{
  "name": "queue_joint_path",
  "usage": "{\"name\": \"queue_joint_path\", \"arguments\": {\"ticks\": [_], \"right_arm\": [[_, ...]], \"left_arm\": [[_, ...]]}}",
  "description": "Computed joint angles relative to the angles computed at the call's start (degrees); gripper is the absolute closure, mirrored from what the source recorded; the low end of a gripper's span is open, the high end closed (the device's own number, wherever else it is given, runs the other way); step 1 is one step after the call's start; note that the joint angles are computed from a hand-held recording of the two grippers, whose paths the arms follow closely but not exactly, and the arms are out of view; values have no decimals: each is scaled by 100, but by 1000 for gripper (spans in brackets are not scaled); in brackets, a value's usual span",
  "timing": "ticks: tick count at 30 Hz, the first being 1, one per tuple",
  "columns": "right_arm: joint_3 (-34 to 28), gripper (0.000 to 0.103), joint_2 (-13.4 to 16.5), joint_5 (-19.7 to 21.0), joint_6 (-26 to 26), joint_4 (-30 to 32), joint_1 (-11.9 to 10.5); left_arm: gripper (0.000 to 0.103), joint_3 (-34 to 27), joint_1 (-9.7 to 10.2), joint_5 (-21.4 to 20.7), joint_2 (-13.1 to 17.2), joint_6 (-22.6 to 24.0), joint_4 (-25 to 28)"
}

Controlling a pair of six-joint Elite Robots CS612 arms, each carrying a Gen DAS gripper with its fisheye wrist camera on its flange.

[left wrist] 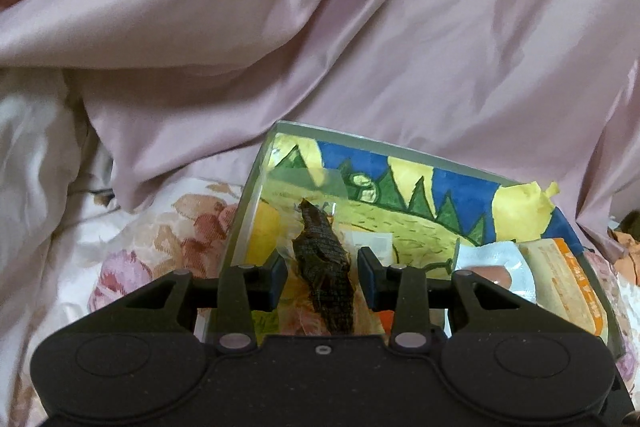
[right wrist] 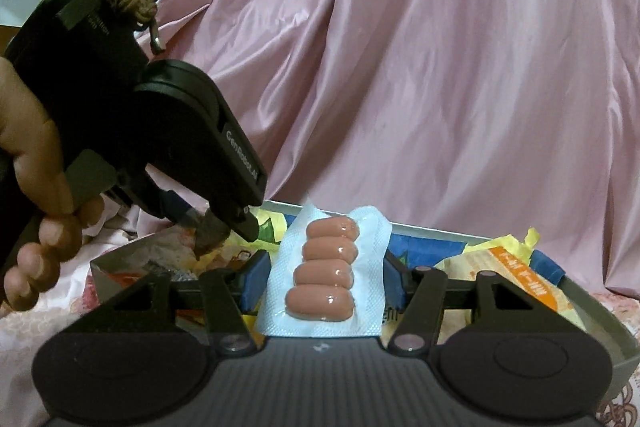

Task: Organize snacks
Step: 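Carry the dried fish and sausage pack over the grey tray with both grippers, then open both grippers to drop the snacks in the tray and withdraw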

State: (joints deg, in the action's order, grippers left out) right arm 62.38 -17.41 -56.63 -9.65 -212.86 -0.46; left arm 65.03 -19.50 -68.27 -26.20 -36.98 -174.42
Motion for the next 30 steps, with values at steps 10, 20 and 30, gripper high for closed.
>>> {"name": "queue_joint_path", "arguments": {"ticks": [10,20,30], "right_arm": [[-54,33,24,58,73,12,-14],[215,10,-159,-83,73,-544,-56],[980,0,-641,-323,491,-1266,-197]], "left_arm": [[34,173,-23,96,-118,-73,-171],[4,820,-144,530,-509,-201,-931],[1,1650,-402,940,-971,-120,-1783]]}}
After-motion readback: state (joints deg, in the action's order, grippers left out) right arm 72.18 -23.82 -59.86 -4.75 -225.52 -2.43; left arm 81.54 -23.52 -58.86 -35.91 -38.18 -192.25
